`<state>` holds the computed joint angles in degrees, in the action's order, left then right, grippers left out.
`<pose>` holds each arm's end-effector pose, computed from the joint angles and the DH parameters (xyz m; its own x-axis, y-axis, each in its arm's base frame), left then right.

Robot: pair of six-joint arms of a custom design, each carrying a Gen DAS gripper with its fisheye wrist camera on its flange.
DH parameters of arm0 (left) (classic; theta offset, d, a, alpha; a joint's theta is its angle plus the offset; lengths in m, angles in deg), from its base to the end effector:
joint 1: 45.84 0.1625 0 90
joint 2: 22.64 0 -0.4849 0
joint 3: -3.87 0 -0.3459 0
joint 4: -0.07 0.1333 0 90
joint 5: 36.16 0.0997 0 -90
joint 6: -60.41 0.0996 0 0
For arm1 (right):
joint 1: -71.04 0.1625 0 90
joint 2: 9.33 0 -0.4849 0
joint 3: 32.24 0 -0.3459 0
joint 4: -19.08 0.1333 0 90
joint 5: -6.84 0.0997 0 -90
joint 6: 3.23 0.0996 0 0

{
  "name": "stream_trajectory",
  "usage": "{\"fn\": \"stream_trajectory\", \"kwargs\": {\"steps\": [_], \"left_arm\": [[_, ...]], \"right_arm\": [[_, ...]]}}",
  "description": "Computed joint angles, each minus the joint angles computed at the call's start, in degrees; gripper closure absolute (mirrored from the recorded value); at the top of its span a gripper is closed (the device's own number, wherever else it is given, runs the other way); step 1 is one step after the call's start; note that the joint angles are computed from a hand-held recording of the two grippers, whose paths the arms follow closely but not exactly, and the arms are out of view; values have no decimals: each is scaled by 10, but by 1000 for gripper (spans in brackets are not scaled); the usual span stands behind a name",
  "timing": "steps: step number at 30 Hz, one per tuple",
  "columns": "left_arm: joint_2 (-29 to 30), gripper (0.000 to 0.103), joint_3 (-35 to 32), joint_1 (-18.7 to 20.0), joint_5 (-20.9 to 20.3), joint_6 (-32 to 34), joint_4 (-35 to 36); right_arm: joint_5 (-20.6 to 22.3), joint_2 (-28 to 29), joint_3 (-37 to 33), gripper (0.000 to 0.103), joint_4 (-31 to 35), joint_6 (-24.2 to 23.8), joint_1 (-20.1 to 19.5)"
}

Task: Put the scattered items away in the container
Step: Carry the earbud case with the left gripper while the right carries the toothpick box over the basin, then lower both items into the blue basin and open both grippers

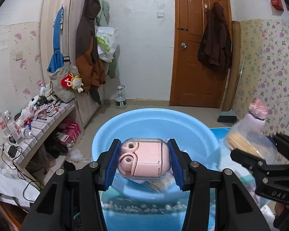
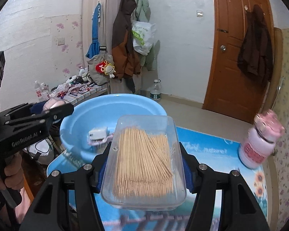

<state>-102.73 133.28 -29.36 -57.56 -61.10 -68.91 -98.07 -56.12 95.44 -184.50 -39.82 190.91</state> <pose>-0.2315 -0.3042 0.2717 -0.6604 -0.3942 -0.6391 0.4599 0.4605 -0.7592 0.3537 -0.3996 0.1472 -0.4785 -0.7247 0.4958 -0.8773 0.3709 -0.3046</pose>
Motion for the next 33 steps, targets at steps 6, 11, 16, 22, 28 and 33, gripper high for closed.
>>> {"fn": "stream_trajectory", "kwargs": {"steps": [6, 11, 16, 22, 28, 33], "left_arm": [[-9, 56, 9, 74, 32, 133, -112], [-8, 56, 24, 126, 45, 271, -257], [4, 56, 30, 145, 42, 331, -318], [16, 56, 41, 156, 35, 376, -382], [18, 56, 44, 165, 32, 391, -403], [18, 56, 37, 164, 30, 366, -368]], "right_arm": [[0, 49, -84, 41, 59, 4, 11], [-3, 82, -130, 41, 95, 8, 10], [-3, 105, -153, 41, 114, 9, 5], [-9, 123, -167, 41, 118, 10, 0], [-10, 127, -164, 41, 108, 6, 0], [-12, 133, -163, 41, 98, 5, 2]]}}
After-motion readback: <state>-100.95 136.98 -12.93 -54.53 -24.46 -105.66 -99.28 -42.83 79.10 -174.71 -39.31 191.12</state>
